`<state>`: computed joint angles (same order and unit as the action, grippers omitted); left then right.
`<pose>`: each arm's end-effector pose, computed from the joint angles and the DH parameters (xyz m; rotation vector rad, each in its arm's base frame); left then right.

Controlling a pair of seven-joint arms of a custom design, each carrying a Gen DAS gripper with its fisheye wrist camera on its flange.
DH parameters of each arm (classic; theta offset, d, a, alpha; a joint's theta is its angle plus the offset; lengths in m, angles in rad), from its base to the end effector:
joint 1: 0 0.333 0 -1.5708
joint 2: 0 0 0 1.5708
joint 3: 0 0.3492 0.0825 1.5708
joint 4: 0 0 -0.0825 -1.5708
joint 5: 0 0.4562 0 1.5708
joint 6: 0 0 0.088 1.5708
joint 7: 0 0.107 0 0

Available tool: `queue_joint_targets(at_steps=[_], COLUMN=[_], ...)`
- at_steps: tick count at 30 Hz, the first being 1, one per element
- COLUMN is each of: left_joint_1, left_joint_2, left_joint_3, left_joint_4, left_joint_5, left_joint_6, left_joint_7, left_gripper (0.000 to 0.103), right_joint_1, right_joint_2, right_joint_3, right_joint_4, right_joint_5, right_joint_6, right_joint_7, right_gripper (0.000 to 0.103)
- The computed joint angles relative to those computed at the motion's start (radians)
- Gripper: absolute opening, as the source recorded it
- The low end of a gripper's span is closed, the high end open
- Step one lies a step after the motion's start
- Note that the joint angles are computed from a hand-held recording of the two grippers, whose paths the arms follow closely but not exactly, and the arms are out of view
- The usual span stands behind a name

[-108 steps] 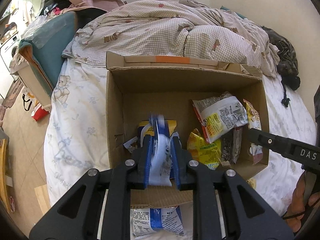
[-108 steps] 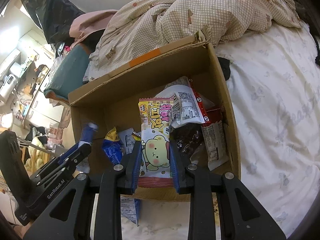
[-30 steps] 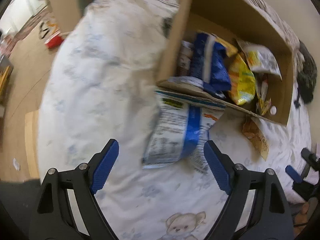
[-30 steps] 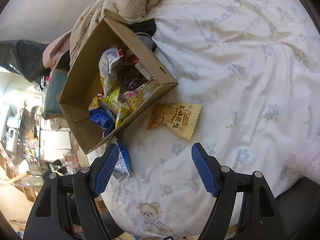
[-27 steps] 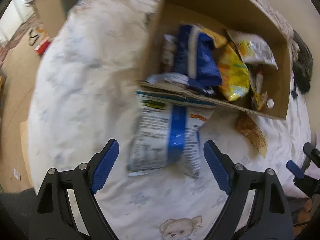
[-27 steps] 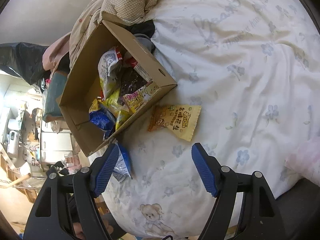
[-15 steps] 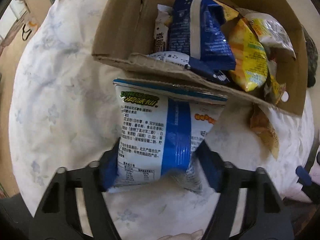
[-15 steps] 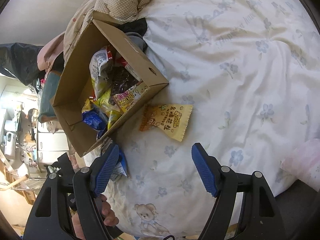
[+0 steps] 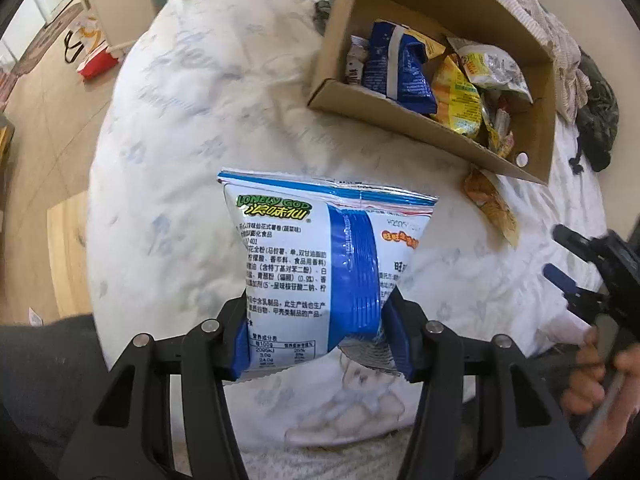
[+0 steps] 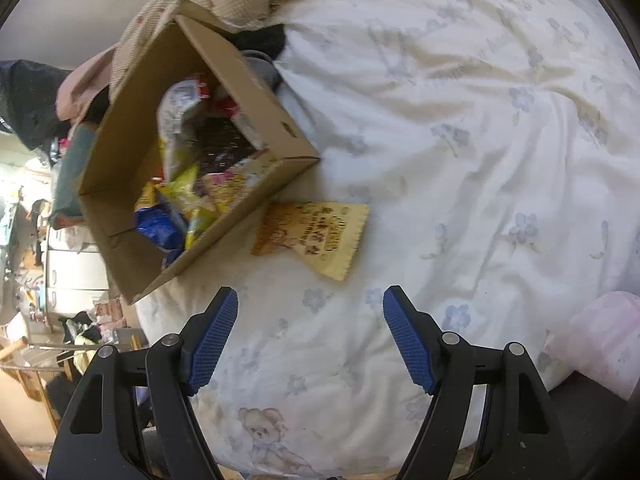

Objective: Organize snacks
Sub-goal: 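Grasp the blue-and-white chip bag with the left tool while the right tool grasps the yellow peanut packet, then carry the chip bag and peanut packet into the box and open both tools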

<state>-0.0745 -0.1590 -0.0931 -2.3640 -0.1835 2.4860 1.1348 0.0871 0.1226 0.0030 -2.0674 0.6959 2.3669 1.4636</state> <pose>0.5490 -0.0925 0.4082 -2.5641 1.7048 -0.4692 0.6477 0.0662 0.3843 -1.5945 2.0906 0.3349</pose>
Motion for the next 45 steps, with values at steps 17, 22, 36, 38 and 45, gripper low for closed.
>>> queue_joint_targets(at_steps=[17,22,36,38,45], left_joint_1=[-0.011,-0.012,0.006,0.008,0.019], left_joint_2=[0.011,0.011,-0.005,-0.013,-0.065], left_joint_3=[0.005,-0.002,-0.011,-0.013,-0.023], left_joint_4=[0.013,0.015,-0.011,-0.019,-0.039], left_joint_5=[-0.026,-0.027,0.067,0.092,0.228], left_joint_6=[0.077,0.087,0.090,0.100,0.176], left_joint_7=[0.017,0.023,-0.069,-0.089,-0.155], left_gripper=[0.051,0.051,0.051,0.051,0.051], right_joint_1=[0.000,0.008,0.039,0.045,0.068], right_joint_2=[0.205,0.149,-0.128,-0.155,-0.211], right_joint_3=[0.036,0.042,0.021,0.009,-0.022], right_joint_4=[0.172,0.124,-0.116,-0.131,-0.140], right_joint_5=[-0.093,-0.099,0.105,0.155,0.329], right_joint_6=[0.008,0.027,-0.032,-0.047,-0.031], right_joint_7=[0.077,0.000,-0.283,-0.337,-0.494], right_gripper=[0.034,0.009,0.004,0.004,0.004])
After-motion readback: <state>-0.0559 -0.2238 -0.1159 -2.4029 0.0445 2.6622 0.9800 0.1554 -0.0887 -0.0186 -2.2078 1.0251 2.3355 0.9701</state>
